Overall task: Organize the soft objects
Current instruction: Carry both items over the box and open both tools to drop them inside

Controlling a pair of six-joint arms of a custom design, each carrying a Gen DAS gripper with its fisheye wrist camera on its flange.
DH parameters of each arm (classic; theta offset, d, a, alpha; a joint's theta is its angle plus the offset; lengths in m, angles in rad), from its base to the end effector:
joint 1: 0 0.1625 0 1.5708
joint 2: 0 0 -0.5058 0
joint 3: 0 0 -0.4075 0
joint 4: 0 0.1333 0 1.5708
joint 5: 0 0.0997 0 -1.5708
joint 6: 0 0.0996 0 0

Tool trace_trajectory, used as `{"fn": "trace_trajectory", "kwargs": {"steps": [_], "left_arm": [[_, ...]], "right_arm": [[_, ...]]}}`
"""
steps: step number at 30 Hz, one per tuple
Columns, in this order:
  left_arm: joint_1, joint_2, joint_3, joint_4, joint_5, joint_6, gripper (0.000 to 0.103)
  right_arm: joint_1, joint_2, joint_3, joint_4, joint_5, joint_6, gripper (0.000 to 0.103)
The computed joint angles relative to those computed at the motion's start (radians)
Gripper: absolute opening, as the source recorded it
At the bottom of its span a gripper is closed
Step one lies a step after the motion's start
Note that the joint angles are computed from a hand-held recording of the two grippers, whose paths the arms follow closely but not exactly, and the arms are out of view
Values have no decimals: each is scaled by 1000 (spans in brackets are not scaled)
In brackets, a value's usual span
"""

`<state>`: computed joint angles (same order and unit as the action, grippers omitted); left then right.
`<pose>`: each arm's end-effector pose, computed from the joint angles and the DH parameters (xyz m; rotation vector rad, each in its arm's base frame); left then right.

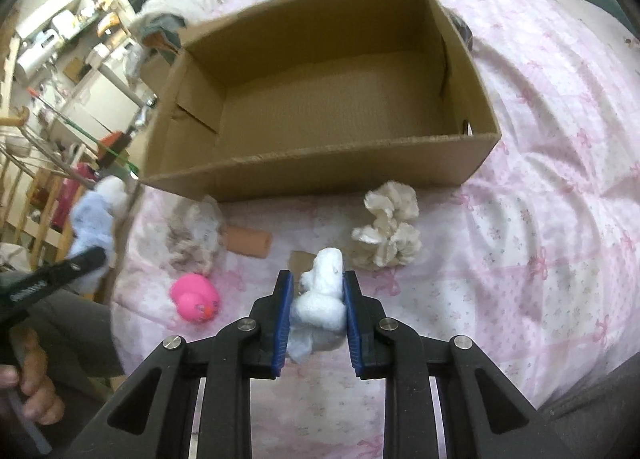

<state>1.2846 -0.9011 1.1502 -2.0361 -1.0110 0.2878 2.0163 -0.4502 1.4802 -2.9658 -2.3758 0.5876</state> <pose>-0.0541 -0.8434 0.3975 0.6503 2.4863 -0.2782 0.3929 -0.6800 0.0043 -0.3675 -2.4404 0.9122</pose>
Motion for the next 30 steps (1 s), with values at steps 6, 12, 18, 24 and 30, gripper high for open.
{"fn": "trace_trajectory", "kwargs": {"steps": [6, 12, 18, 24, 30], "left_arm": [[-1, -2, 1, -3, -6, -1, 19], [-1, -14, 6, -14, -37, 6, 19], [-22, -44, 15, -74, -118, 44, 19], [-46, -18, -47, -87, -175, 56, 19], [-62, 64, -154, -25, -203, 61, 19]], "right_arm": [[28, -28, 47, -149, 27, -42, 26], [36, -70, 118, -304, 77, -74, 26], [44, -96, 136, -373, 86, -117, 26], [33, -114, 118, -422, 111, -170, 26], [13, -106, 52, -412, 119, -228, 26]]}}
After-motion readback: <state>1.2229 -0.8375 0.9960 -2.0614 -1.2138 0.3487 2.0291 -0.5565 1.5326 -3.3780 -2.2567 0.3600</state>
